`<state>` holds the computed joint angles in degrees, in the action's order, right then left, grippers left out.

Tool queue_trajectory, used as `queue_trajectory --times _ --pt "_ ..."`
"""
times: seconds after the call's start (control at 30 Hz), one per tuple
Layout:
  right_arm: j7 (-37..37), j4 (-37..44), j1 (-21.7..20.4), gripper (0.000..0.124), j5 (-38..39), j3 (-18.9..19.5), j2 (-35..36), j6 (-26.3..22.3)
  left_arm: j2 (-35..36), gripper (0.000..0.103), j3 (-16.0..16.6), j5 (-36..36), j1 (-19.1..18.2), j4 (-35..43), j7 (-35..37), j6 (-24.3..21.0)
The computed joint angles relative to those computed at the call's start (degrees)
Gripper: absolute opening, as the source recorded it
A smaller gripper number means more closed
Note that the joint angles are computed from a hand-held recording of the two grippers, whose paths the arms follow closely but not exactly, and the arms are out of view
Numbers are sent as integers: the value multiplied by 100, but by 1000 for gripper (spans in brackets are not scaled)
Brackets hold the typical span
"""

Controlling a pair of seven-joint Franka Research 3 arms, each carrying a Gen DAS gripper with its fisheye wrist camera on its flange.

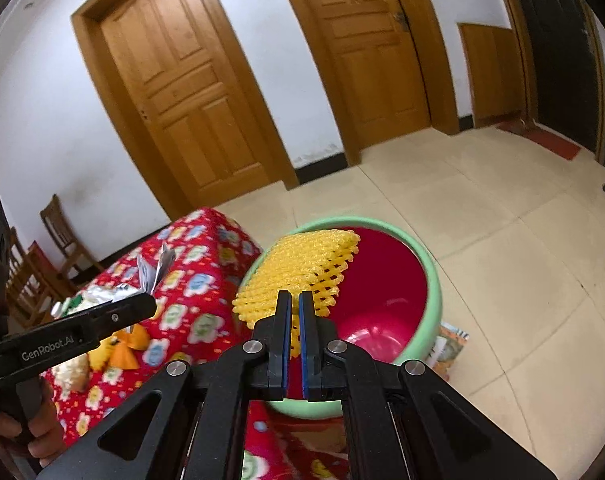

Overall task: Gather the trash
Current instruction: 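Carry the foam net and tissue over the red bin and open both tools, then grasp the orange bow cloth with the right tool while the left tool grasps crumpled cream paper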

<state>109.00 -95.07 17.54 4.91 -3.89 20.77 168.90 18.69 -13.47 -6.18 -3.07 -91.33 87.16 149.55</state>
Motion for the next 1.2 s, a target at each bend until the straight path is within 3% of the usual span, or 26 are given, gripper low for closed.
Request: queue_trajectory --times 0.3,0.47,0.53,0.67,1.0,1.2 --pt "-65 159 -187 5 160 25 247 -264 716 39 -72 161 -141 816 34 -430" --pt "-210 167 -305 7 292 123 299 -278 857 47 -81 166 -153 1001 -57 -545" --pt "-261 118 -327 7 366 155 272 -252 821 48 -82 148 -146 955 -103 -523" --pt "-384 151 -374 19 519 200 318 -197 770 49 -93 123 -118 892 -100 -473" --pt "-238 -7 -188 25 432 62 138 -32 331 49 -70 8 4 381 -110 -197" --pt "-291 -55 -206 26 466 187 9 -38 -149 49 -6 -160 119 -208 -159 48"
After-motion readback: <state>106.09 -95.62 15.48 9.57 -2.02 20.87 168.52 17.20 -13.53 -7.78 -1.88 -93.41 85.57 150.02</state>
